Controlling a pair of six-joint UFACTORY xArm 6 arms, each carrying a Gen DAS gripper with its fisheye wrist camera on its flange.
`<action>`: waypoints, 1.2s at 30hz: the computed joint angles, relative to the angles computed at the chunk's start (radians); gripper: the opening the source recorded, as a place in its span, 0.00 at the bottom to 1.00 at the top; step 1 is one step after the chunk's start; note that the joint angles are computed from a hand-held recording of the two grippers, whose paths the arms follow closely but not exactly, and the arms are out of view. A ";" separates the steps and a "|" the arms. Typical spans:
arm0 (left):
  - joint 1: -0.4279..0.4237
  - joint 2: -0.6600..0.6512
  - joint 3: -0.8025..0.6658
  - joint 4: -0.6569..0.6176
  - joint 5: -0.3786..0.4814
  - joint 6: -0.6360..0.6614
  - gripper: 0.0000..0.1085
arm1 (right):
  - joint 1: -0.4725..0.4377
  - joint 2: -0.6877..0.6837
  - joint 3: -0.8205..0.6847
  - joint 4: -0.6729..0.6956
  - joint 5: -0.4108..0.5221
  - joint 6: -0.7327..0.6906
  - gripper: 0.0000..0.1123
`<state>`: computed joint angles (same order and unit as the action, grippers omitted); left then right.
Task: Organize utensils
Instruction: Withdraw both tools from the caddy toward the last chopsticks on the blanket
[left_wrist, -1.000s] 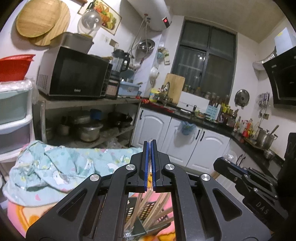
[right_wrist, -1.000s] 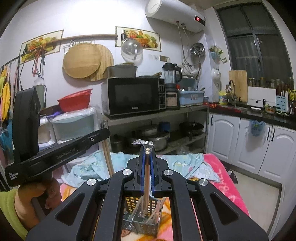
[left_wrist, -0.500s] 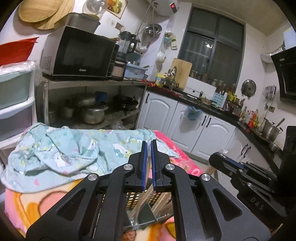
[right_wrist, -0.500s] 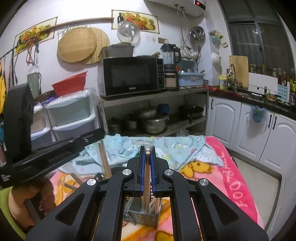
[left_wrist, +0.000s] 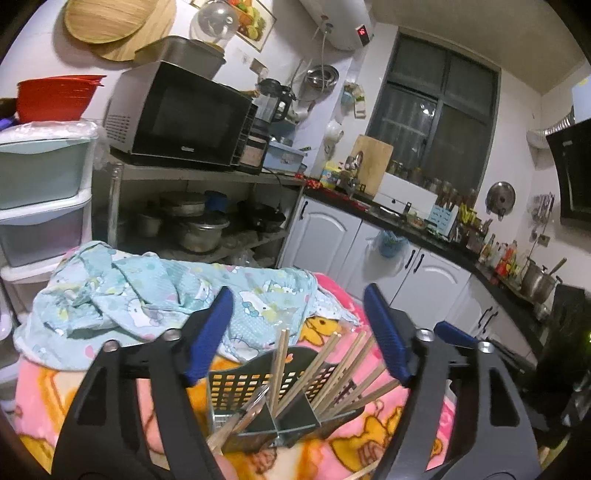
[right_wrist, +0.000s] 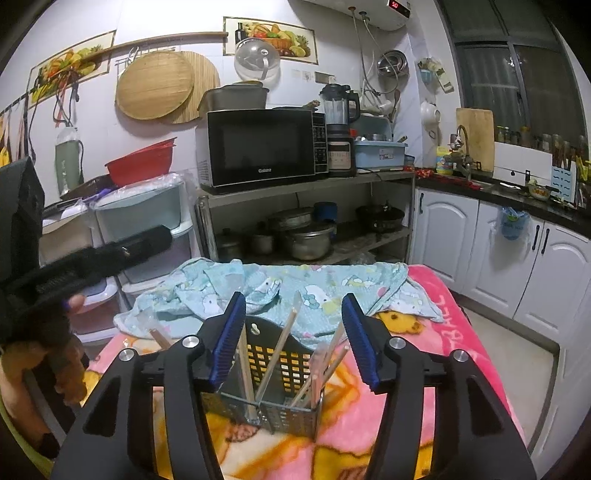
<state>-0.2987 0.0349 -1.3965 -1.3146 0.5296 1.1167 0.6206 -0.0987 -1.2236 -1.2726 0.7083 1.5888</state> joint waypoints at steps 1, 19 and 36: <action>0.006 -0.010 0.008 0.001 0.007 -0.008 0.71 | 0.001 -0.001 0.000 0.000 0.001 0.001 0.48; 0.083 -0.127 0.140 0.022 0.120 -0.052 0.85 | 0.066 -0.075 0.073 0.005 0.055 0.036 0.56; 0.113 -0.192 0.275 0.092 0.133 -0.054 0.85 | 0.123 -0.106 0.136 0.056 0.086 0.028 0.57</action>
<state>-0.1856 -0.1568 -1.1212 -1.2228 0.6624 1.0627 0.7439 -0.2050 -1.0874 -1.2166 0.7948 1.6166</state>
